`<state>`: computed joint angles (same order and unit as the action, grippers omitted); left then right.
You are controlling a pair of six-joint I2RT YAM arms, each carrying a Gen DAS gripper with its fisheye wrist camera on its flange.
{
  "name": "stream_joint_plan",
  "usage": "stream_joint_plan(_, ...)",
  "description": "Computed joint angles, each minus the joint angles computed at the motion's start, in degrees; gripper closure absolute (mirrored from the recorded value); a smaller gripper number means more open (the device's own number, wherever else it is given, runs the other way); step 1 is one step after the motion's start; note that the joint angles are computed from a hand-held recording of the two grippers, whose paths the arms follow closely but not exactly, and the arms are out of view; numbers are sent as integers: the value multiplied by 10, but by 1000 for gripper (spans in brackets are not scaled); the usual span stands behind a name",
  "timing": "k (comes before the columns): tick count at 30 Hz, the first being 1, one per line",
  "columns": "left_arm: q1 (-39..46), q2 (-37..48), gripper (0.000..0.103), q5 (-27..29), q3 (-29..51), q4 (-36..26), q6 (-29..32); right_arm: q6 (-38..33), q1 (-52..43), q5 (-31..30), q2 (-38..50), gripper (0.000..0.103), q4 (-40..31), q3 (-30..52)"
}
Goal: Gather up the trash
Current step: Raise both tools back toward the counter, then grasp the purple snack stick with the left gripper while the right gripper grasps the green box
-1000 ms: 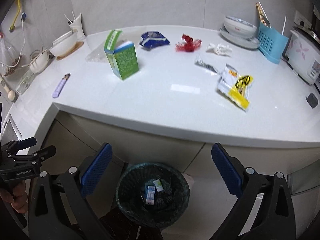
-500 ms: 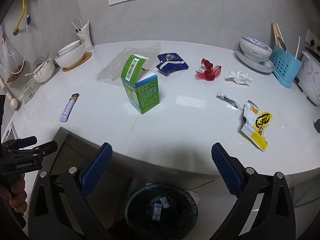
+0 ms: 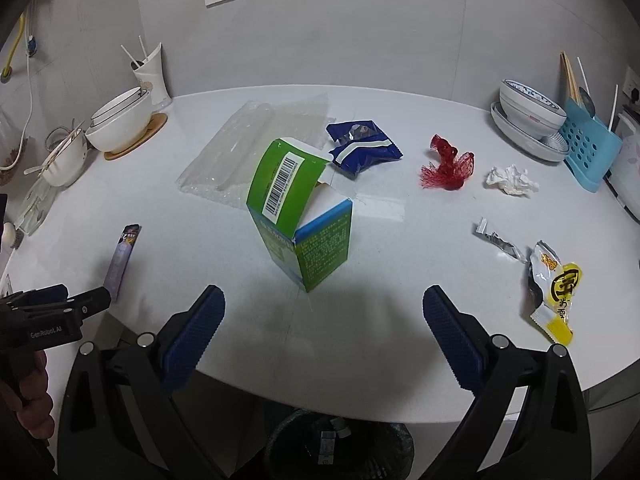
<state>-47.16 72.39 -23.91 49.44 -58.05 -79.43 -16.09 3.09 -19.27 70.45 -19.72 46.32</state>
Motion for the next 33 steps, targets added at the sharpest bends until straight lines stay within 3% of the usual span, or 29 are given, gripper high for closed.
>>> stream_joint_plan(8, 101, 4, 8, 36, -25, 55, 99, 59, 82, 80, 70, 8, 35, 44)
stream_joint_plan(17, 154, 25, 22, 66, -31, 90, 157, 90, 104, 127, 126, 16, 51, 81)
stream_joint_plan(23, 147, 52, 46, 56, -5, 66, 169, 96, 104, 133, 143, 26, 49, 94)
stream_joint_plan(27, 144, 65, 86, 54, 14, 54, 185, 96, 107, 133, 151, 41, 45, 102)
stream_joint_plan(33, 120, 67, 94, 41, 25, 49, 174, 86, 104, 120, 140, 45, 44, 97)
